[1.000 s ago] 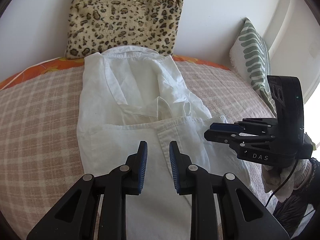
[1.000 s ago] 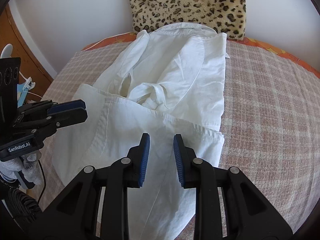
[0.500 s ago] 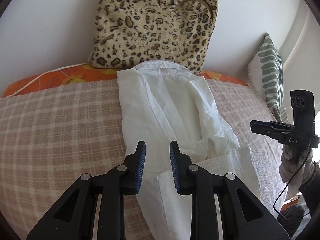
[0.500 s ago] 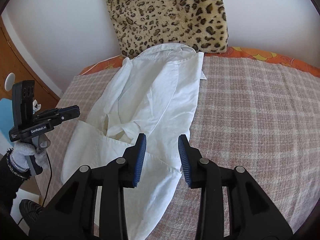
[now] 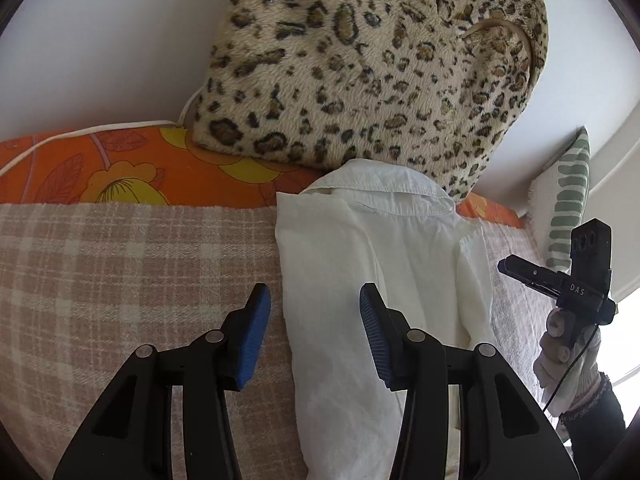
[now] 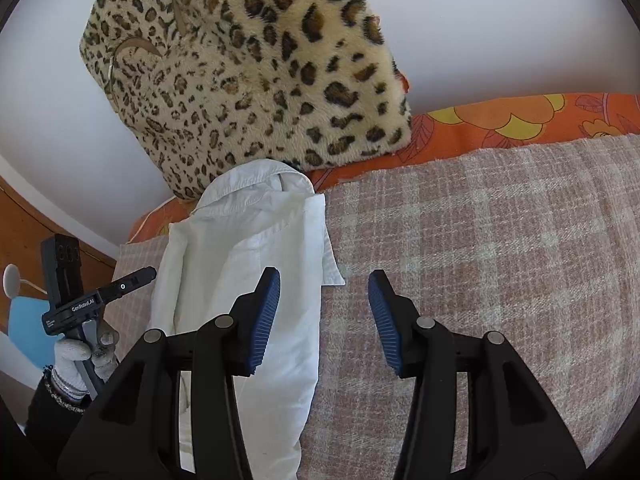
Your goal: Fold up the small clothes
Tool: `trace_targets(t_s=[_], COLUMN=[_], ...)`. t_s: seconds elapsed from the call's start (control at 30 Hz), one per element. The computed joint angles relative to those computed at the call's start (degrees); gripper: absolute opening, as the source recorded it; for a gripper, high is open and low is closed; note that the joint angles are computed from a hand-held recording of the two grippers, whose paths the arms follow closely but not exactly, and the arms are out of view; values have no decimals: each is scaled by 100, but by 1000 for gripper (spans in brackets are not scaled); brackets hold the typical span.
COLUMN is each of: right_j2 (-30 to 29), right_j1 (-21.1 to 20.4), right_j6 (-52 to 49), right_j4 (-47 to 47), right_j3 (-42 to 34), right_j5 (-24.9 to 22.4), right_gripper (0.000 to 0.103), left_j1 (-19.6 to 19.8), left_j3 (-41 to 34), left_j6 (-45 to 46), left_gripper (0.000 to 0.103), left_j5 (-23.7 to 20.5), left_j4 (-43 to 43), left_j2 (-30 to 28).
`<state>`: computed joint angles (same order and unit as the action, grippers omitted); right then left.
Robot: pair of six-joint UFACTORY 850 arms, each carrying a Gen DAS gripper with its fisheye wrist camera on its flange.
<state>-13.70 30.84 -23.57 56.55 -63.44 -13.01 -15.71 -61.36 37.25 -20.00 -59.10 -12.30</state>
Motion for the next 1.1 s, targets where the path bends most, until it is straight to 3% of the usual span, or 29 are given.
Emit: trace_targets(t_s=[0.17,0.33,0.4,0.57,0.63,0.7,0.9,1.1], right_j2=[-363,-644,-739,-987,-1065,-1116,-865,-564], right_j1=[-188,-194,-200,-80,-52,-20,-8,82], right_j6=[-1263,-1403,-1827,-1577,-1428,-1023,-1229,-1328], right_j4=[1305,1279,1673,1267,1045,598,590,505], right_j3=[-300,-562,-611,-854,-977,-1106,-1123,-1074], right_j5=[-256,-351,-441,-429,-527,-557,-564,-564], right_gripper=[49,49,49,47,33,11,6,5], left_j1=[-19,-43,-69,-12,-5,-9,83,35], left_j3=[-327,-605,-657,-887,-893,-859,-643,-498], left_j6=[196,437,540,774,888,1078,1861,2334], left_gripper=[45,42,42,11,8,7,5,4], left_j5=[179,177,224,-171,-228,-227,-332,-348], left_j4=[37,-106,-211,-731,-881,-1039,-1947,-2285], left_j2=[-404,-640,-700,-958,-970,-933,-670,-306])
